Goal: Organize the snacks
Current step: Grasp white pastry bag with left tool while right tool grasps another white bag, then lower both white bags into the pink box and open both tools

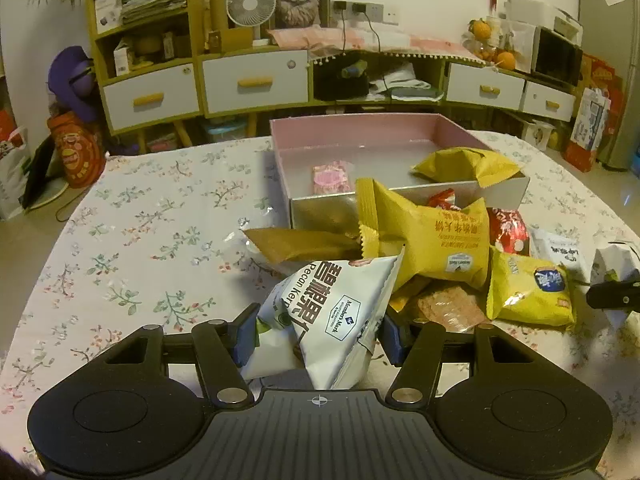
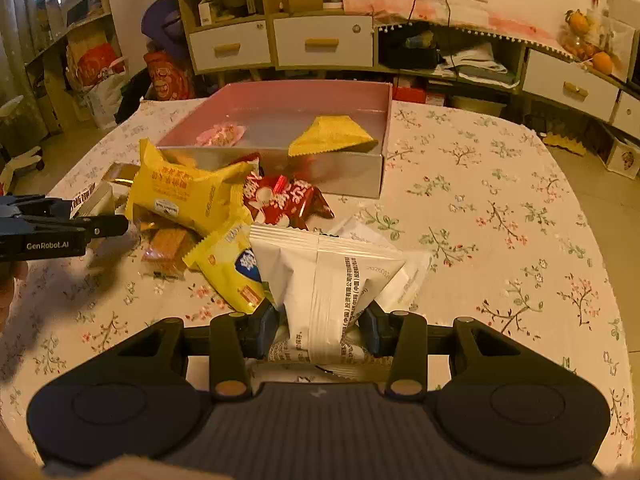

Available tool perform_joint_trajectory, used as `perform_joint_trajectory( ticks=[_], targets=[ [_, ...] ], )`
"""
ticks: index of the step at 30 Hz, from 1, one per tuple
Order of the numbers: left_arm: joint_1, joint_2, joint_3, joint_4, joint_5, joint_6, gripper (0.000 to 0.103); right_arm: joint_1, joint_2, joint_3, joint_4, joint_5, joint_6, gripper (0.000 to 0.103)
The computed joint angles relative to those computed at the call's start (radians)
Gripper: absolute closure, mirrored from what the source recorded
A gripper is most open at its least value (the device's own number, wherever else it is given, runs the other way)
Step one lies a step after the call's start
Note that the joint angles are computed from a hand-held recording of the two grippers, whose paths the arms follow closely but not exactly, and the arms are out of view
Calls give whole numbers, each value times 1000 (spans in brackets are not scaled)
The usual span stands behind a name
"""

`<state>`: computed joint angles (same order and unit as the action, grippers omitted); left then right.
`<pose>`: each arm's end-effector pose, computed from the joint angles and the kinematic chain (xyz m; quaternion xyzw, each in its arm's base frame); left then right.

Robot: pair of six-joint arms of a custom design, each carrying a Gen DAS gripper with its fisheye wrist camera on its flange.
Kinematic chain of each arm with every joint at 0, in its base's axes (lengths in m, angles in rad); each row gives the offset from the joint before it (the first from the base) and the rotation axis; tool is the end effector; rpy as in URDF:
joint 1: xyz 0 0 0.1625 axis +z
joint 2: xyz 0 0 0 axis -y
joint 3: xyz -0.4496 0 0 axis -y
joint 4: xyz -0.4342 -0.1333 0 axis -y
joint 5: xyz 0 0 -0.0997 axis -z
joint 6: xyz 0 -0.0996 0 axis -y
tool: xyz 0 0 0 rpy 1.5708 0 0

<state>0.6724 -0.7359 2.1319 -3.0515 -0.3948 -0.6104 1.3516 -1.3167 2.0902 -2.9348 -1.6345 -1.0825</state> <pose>-0.2598 -0.4947 0.0070 0.0961 0.8261 -0.4052 0.3797 0.0018 -0.5760 0.2673 0.3916 -0.8724 0.2129 0.2004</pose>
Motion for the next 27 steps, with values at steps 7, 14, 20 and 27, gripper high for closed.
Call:
perform_joint_trajectory(
  ticks=[7,14,20,27],
  targets=[
    [-15,-19,-5,51,-2,-35,45,21,4,-10,8,7,21,64],
    [-34,-32,-16,82,-1,-53,45,45,15,-22,6,11,54,64],
    [-36,-27,-43,63,2,0,45,69,26,-38,16,19,84,64],
    [-32,2,-101,5,10,78,45,97,47,-77,32,43,155,64]
  ],
)
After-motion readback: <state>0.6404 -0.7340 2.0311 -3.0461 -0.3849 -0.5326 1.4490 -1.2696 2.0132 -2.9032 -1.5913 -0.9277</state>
